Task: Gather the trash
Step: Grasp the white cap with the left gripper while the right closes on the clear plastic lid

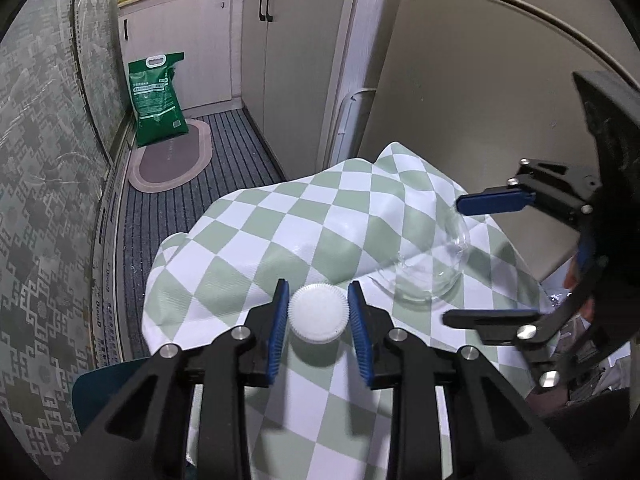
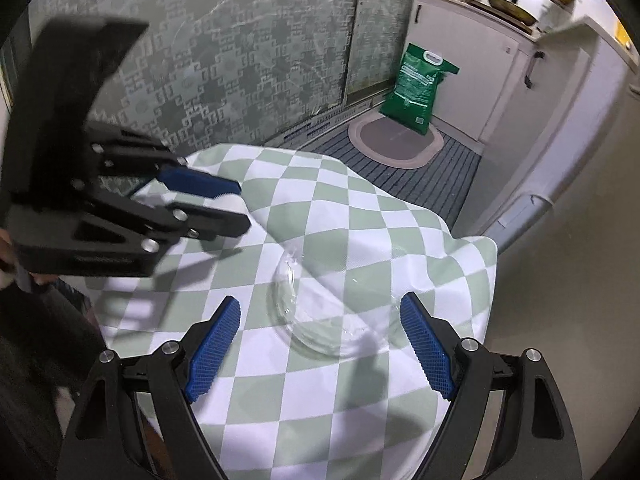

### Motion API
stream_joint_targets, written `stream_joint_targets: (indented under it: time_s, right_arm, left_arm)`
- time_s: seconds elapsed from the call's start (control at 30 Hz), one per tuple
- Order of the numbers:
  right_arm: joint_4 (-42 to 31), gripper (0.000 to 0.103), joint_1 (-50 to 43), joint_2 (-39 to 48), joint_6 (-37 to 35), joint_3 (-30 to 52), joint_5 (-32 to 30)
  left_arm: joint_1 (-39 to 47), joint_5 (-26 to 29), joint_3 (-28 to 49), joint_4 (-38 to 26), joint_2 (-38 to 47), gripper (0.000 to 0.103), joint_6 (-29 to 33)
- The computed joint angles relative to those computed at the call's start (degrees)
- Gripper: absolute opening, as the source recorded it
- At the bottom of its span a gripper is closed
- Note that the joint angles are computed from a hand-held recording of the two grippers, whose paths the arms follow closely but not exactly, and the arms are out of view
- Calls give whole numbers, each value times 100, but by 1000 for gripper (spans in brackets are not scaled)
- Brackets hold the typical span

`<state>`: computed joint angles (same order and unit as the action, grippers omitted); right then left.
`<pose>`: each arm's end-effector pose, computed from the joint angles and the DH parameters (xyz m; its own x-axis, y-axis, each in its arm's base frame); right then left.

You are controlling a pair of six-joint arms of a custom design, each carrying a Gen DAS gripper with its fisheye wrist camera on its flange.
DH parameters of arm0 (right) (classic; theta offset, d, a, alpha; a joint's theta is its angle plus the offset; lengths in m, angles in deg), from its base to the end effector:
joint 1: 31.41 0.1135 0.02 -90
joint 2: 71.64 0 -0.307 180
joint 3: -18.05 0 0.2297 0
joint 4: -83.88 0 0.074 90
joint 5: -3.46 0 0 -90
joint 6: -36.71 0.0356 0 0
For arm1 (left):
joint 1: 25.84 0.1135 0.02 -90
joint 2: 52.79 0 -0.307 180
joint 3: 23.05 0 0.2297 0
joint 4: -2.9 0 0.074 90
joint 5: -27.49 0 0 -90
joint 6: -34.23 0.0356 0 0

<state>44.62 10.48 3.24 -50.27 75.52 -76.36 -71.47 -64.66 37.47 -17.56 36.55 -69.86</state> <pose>0.1672 0.1416 0.2500 -0.6519 -0.5151 -0.5565 -0.5513 0.8258 -0.1185 0.2032 -0.2058 0.2267 -0.6838 0.3511 -0.6397 0.5472 0.8266 -0.1312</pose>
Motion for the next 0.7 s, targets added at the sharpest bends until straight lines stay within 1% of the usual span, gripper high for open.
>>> stream_joint_targets:
  time_s: [0.13,0.27,0.37,0.5,0.57,0.63,0.7]
  right_arm:
    - [16,86,119,256,-131,92,321]
    - [88,86,-184,346,-192,69,213]
    - [176,89,-387,381,-194,-2,-25]
    - [292,90,-401,452,-160,-65,-175]
    - [288,90,-331,442,-149,-87,-169]
    - [231,90,-208,469,-153,-71,-31]
    - [208,90,-220,479,-129,-54,-64]
  left_arm:
    - [63,126,-81,-21,-241,32,5]
    - [180,280,-128,-63,-414,32,21]
    - [238,378,-133,-99,-450,32,25]
    - [287,451,-139,-130,-492,32,43]
    - [291,467,-132,-141,-509,32,35]
    - [299,477,-134,-147,-527,32,44]
    - [285,471,-121,-165,-524,32,49]
